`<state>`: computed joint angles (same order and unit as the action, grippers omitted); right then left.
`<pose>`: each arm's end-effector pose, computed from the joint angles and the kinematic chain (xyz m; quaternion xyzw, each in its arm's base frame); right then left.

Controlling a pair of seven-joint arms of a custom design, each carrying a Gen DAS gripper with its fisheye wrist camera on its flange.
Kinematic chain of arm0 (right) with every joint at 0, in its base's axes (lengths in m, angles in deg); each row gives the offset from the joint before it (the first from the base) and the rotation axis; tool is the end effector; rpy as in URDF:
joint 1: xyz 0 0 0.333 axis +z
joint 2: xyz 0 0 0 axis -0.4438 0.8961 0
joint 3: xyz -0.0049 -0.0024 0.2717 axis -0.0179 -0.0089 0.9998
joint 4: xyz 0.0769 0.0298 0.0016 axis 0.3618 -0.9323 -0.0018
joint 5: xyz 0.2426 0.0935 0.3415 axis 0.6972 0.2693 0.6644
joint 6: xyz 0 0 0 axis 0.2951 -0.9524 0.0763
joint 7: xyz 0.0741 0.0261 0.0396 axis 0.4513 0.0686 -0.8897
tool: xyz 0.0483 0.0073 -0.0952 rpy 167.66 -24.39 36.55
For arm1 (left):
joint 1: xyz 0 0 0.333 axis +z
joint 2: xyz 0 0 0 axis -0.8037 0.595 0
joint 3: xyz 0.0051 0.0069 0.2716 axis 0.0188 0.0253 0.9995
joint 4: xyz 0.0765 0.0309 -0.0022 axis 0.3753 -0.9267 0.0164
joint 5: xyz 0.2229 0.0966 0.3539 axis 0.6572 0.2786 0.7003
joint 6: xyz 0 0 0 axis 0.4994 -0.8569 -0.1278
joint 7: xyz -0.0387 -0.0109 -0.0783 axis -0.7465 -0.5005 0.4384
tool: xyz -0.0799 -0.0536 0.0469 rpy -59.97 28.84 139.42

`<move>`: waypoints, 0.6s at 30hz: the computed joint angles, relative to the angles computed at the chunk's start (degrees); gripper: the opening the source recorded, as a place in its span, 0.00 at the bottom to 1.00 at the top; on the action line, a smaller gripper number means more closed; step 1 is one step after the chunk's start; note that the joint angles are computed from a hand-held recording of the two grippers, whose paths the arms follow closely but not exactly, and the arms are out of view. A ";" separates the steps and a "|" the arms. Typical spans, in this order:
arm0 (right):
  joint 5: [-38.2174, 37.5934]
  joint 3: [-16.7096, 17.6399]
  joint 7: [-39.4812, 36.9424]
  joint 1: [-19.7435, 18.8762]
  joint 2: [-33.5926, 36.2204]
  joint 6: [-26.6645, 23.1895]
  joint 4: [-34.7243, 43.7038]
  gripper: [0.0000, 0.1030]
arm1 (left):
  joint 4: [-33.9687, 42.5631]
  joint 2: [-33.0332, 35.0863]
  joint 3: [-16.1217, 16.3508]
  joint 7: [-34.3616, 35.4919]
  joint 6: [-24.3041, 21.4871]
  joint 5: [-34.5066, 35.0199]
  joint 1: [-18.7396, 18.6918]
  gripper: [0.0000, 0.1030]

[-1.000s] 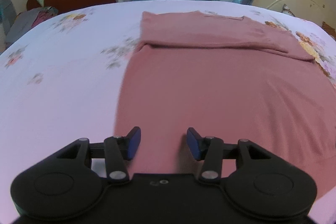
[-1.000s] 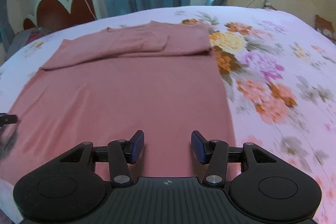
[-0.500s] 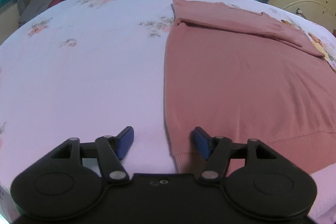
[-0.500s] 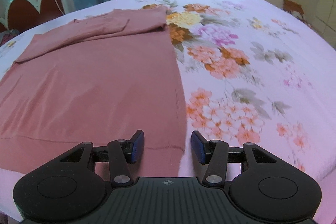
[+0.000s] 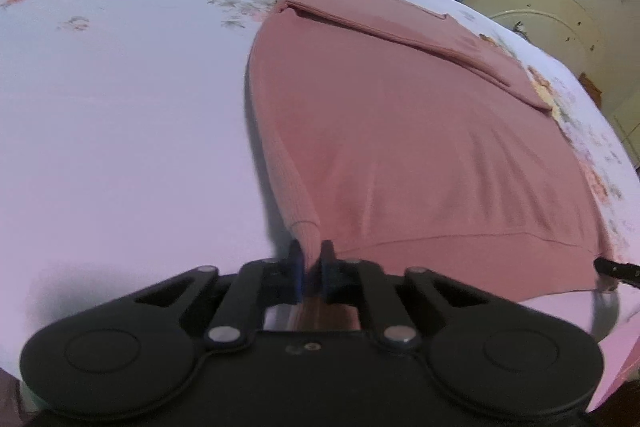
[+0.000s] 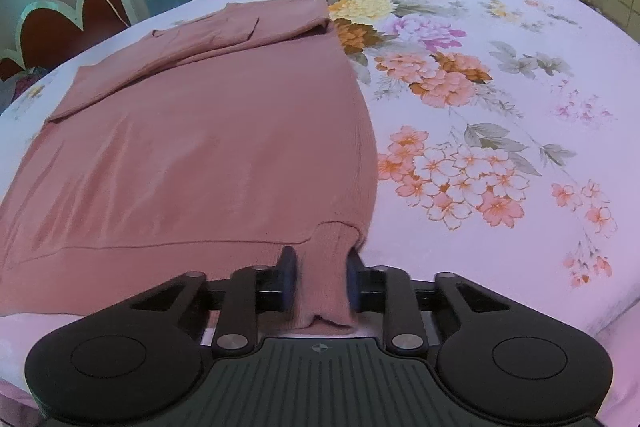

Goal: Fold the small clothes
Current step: 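Close both tools on the sweatshirt hem, then lift the hem with both tools and fold it toward the collar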

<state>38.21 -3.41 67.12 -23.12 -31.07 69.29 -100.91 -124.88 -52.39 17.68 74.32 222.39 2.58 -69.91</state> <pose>0.4590 -0.0440 0.4190 -0.7313 0.6018 -0.0912 0.3078 0.3408 -0.1801 0.3919 -0.8047 0.5016 -0.2657 0.1742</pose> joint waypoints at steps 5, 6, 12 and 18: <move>2.07 -0.97 -0.81 0.60 -0.75 -1.14 0.64 0.10 | -1.63 -2.13 0.78 -0.56 3.71 -0.23 0.91 0.05; 2.93 -1.31 -1.07 0.87 -0.99 -1.14 0.83 0.10 | -1.66 -2.55 0.58 -0.73 4.34 -0.03 1.32 0.05; 10.38 -3.41 -2.02 3.01 0.68 -2.25 6.06 0.10 | 1.64 -0.63 -0.81 -1.49 11.01 2.83 6.89 0.05; 20.92 -4.14 -5.64 6.00 10.04 -1.96 17.66 0.10 | 10.56 9.06 -4.76 -3.76 19.96 7.80 18.26 0.05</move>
<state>59.12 -7.55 61.48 -17.12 -21.03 67.32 -83.25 -114.33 -43.33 12.92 70.57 242.35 10.38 -51.65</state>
